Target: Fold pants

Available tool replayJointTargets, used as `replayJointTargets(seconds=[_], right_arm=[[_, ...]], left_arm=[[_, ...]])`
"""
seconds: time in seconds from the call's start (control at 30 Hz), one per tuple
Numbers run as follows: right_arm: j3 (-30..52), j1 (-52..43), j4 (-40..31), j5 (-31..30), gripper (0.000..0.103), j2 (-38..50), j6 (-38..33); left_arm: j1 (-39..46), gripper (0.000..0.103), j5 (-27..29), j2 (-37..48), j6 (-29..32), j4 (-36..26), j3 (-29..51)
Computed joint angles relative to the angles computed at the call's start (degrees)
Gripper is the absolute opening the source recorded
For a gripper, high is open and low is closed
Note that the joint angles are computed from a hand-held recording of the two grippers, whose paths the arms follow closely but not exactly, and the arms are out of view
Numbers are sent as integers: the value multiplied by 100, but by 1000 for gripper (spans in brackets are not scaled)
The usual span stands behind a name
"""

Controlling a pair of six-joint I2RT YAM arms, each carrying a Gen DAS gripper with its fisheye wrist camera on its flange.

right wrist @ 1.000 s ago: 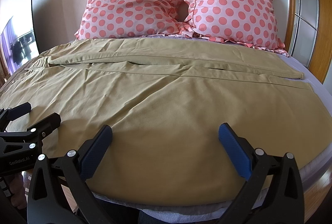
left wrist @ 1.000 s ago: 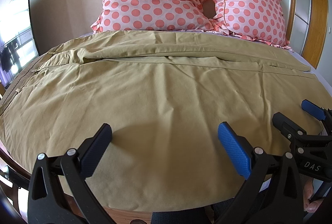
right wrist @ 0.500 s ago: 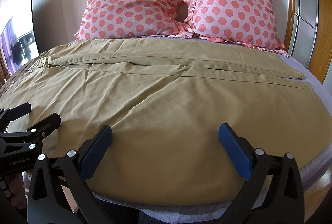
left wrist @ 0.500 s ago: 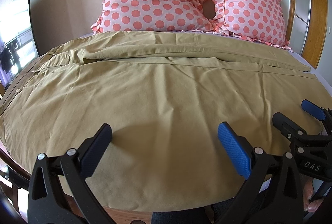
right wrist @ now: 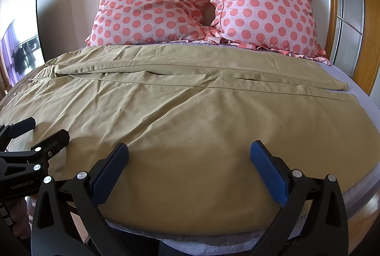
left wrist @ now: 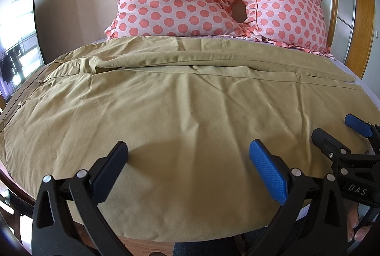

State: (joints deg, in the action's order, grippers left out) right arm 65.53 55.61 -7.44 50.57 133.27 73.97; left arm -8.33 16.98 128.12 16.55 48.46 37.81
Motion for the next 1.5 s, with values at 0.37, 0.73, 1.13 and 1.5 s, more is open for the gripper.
replayJointTargets(seconds=[0.37,0.73,1.13,1.5], right_arm=[[-59,25,128,85,102,20,-71],[-1762,-2676,-192,-210,102,-2848,-1050],[2158,-6490,-1678,-2410,67,189,-1229],[2321,-6712,-1284,-1951,55,767,-1514]], left_arm=[[0,101,3,5,-2,18,-2],[38,101,215,-193,153,-525,204],[473,101,1385,-394,-102,-476,486],[332,101,1353,-166,-187,-841,779]])
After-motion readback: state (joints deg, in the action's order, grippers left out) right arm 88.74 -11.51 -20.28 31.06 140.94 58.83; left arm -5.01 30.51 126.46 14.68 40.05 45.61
